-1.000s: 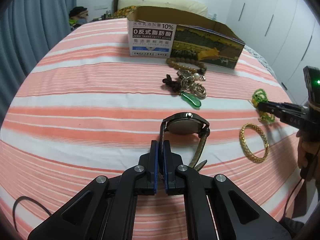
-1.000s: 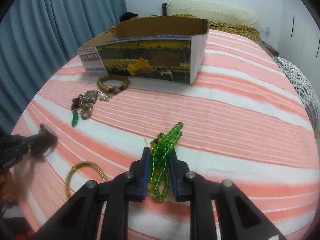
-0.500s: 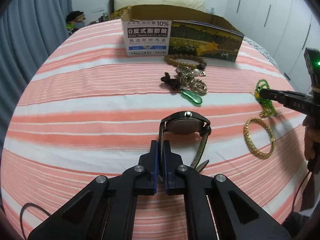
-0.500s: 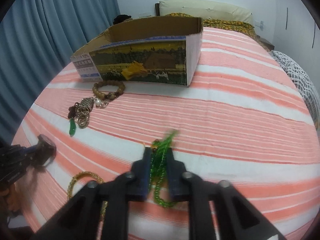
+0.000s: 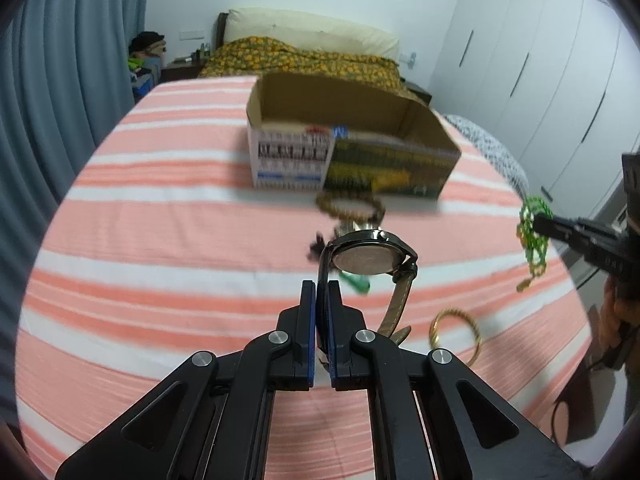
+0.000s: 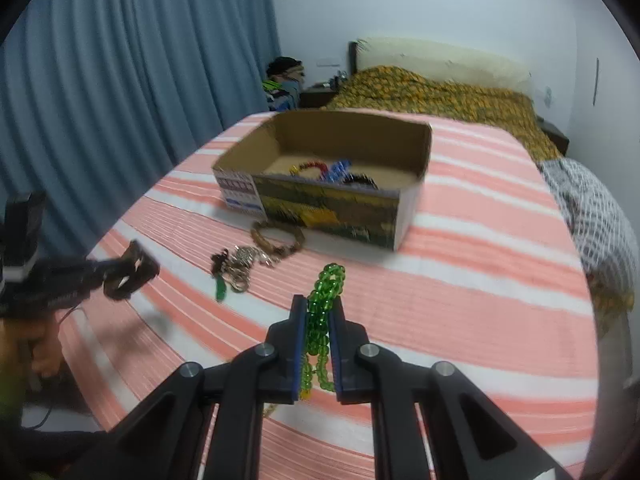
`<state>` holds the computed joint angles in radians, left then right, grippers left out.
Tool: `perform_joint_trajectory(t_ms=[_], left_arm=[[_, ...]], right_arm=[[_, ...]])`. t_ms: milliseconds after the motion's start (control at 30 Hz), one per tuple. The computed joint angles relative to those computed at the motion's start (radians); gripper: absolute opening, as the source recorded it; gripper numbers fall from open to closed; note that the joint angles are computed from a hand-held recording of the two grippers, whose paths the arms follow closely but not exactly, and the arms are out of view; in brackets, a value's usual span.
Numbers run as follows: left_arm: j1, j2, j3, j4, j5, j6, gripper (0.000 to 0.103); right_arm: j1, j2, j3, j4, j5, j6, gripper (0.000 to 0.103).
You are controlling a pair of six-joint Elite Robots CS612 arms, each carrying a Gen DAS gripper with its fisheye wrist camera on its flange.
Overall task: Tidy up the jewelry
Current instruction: 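Carry the watch and green necklace into the cardboard box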
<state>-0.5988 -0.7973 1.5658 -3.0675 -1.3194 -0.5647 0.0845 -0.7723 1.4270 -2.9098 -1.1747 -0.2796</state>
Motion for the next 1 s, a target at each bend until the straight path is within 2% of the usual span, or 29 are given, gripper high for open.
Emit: perform_joint_trajectory(t_ms=[267, 500, 700, 900, 1000], left_arm=[[0.030, -0.015, -0.059, 0.018, 0.038, 0.038, 0.003], [0.058, 0.017, -0.160, 0.058, 0.021, 0.071, 0.003], [0.086, 0.075, -0.287, 0.119, -0.013, 0.077, 0.003], [0.102, 0.152, -0.435, 0.217, -0.027, 0.096, 0.003], [0.108, 0.192, -0.508, 0.269, -0.037, 0.095, 0.003]], right_arm=[[0.006, 0.000, -0.062, 0.021, 0.039, -0.015, 0.011], [0.015, 0.038, -0.178, 0.055, 0.067, 0.001, 0.011], [0.029, 0.124, -0.370, 0.140, 0.031, 0.027, 0.011], [0.044, 0.239, -0.597, 0.329, -0.031, 0.012, 0.011], [0.049, 0.290, -0.685, 0.388, -0.065, 0.009, 0.011]])
